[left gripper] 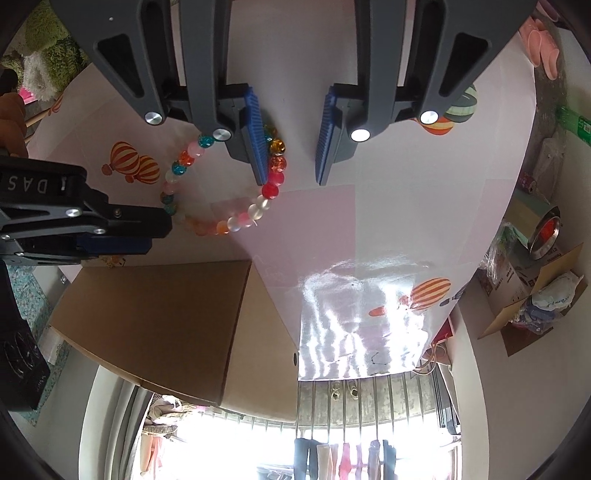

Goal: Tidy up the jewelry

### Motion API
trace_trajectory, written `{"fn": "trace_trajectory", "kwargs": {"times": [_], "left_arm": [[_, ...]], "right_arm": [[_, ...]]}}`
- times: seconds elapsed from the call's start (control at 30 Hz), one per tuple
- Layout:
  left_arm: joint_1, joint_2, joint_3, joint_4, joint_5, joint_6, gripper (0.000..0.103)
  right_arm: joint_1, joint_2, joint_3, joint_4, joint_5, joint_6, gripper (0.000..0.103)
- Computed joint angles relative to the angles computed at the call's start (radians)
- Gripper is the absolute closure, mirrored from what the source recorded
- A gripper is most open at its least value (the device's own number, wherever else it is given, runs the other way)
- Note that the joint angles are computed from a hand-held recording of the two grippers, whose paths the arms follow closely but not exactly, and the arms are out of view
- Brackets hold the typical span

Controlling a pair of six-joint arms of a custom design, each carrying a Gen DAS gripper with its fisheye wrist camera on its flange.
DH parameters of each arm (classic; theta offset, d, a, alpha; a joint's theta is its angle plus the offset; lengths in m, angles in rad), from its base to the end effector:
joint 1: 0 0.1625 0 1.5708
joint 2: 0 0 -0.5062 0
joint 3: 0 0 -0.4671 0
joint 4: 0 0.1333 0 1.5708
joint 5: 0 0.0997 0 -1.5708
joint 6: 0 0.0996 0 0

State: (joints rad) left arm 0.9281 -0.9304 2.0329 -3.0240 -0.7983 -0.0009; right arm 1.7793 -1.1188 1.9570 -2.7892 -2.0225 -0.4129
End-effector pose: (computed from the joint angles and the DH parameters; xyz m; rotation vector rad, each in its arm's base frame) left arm -0.2161 -0.6270 0.1189 0.5979 2.3517 -0.7181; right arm 0.2244 -0.6264 0.2244 0.6914 -2.5325 0.4405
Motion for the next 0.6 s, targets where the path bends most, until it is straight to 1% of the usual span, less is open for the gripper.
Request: {"fn": "trace_trajectory", "kwargs": {"times": [0.1, 0.23, 0.4, 0.43, 0.47, 0.53, 0.6], "left_arm": [[-0.001, 0.009, -0.006, -0.007, 0.007, 0.018, 0.077], [0.004, 0.017, -0.016, -0.015, 0.006, 0.034, 0.077], [0.008, 0.024, -0.017, -0.039, 0.009, 0.06, 0.077], [0.008, 0.026, -0.018, -0.046, 0.011, 0.068, 0.077], [0.007, 0.03, -0.02, -0.052, 0.012, 0.075, 0.077], [0.007, 0.035, -0.022, -0.065, 0.016, 0.09, 0.078], [0.008, 0.037, -0.024, -0.069, 0.021, 0.092, 0.086]], "right_arm": [[0.01, 0.021, -0.009, 0.0, -0.025, -0.023, 0.076], [0.01, 0.037, -0.015, 0.014, -0.043, -0.033, 0.088], [0.021, 0.055, -0.005, -0.044, -0.069, -0.083, 0.089], [0.024, 0.061, -0.004, -0.054, -0.074, -0.089, 0.093], [0.024, 0.063, -0.003, -0.061, -0.074, -0.087, 0.095], [0.02, 0.059, 0.0, -0.06, -0.06, -0.07, 0.096], [0.014, 0.054, 0.003, -0.058, -0.045, -0.056, 0.096]]}}
